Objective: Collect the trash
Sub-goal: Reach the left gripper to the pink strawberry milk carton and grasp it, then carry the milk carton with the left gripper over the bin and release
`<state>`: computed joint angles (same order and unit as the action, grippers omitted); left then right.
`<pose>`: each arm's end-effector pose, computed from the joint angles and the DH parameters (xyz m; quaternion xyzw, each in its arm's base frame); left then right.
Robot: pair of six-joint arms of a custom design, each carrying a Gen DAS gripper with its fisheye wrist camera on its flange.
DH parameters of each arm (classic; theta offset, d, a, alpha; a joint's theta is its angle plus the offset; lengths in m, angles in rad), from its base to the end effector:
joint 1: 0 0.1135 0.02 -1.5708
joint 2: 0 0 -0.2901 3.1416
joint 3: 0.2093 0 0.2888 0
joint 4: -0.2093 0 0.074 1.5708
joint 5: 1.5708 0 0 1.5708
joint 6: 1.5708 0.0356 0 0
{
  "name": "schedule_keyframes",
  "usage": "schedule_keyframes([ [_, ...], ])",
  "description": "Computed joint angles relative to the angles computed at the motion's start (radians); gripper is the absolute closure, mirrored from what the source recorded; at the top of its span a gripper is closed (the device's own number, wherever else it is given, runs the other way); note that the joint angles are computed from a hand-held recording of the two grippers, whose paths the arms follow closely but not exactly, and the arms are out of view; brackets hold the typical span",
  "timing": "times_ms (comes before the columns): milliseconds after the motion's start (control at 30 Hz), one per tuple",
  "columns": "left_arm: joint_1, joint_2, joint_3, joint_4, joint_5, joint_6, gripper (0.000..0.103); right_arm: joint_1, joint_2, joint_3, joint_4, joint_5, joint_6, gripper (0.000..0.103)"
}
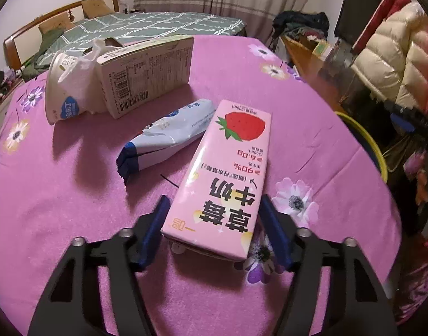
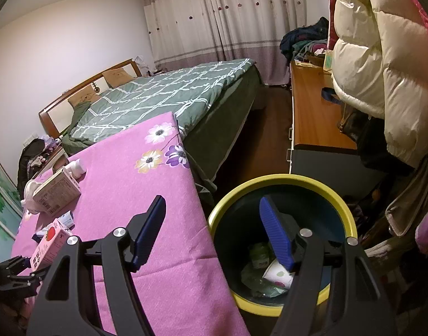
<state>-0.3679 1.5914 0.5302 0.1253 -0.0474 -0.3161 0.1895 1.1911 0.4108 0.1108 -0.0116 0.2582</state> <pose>0.2629 -0.0995 0.0980 0.0172 0.9496 -0.0834 0.3015 0.2370 0.0459 0.1588 0.0284 0.8997 0.1018 0.4235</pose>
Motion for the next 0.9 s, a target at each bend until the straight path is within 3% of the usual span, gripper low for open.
schedule_keyframes([
  [267, -0.040, -0.092, -0.034, -0.002, -0.060, 0.000, 0.050, 0.008, -0.015, -0.009, 0.000, -0.011, -0.002, 0.037],
  [600, -0.185, -0.274, 0.024, -0.166, -0.158, -0.005, 0.050, -0.046, -0.093, -0.037, -0.030, -0.048, -0.017, 0.037],
  [900, -0.301, -0.063, 0.274, -0.215, -0.148, 0.000, 0.050, -0.188, -0.264, -0.080, -0.154, -0.089, -0.097, 0.037],
])
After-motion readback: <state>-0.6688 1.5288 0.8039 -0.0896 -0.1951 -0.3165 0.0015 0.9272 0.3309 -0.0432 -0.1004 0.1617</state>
